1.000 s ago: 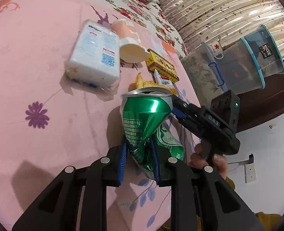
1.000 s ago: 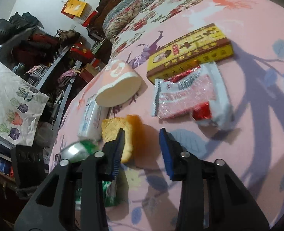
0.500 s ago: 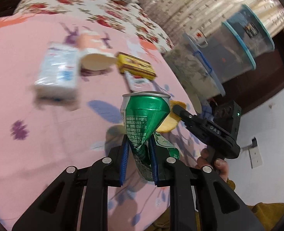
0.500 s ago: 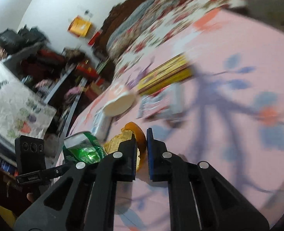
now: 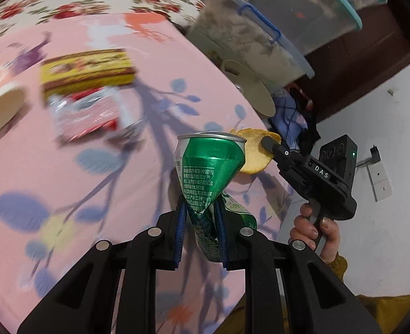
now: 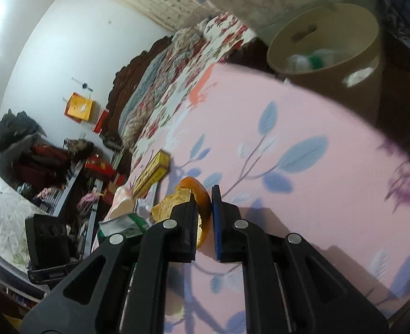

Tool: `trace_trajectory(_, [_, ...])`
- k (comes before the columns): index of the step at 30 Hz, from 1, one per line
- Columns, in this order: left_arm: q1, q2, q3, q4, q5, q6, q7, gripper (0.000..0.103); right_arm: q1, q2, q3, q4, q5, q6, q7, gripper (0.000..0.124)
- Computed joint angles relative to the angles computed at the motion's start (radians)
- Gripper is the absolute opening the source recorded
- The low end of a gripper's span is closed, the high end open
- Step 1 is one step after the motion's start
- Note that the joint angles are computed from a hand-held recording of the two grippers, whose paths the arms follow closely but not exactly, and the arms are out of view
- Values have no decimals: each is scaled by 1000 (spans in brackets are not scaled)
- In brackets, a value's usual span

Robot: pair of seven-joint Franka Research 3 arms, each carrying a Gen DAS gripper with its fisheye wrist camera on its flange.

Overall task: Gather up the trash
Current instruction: 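Lower the green can into the wastebasket and open the left gripper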

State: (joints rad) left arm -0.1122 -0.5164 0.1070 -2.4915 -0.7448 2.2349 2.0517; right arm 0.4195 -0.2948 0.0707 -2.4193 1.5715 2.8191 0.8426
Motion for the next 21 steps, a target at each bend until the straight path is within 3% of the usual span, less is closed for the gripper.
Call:
trace_trajectory(8, [-36, 276, -107, 295, 30, 6, -7, 18, -91, 61, -57, 68, 21, 31, -69, 11])
trace_trajectory(16, [-32, 653, -271, 768, 239, 61, -173, 19, -184, 204, -78, 233, -111, 125, 35, 15])
trace_trajectory(18, [-37, 729, -299, 858, 295, 100, -234, 42, -197, 246, -70, 270, -212, 160, 105, 17])
trace_trajectory(19, [-45, 766, -308, 898, 335, 128, -273, 75, -203, 272, -63, 287, -314, 183, 179, 20])
trace_trajectory(21, [-59, 793, -317, 919, 418, 192, -341, 75, -216, 298, -62, 302, -401, 190, 240, 42])
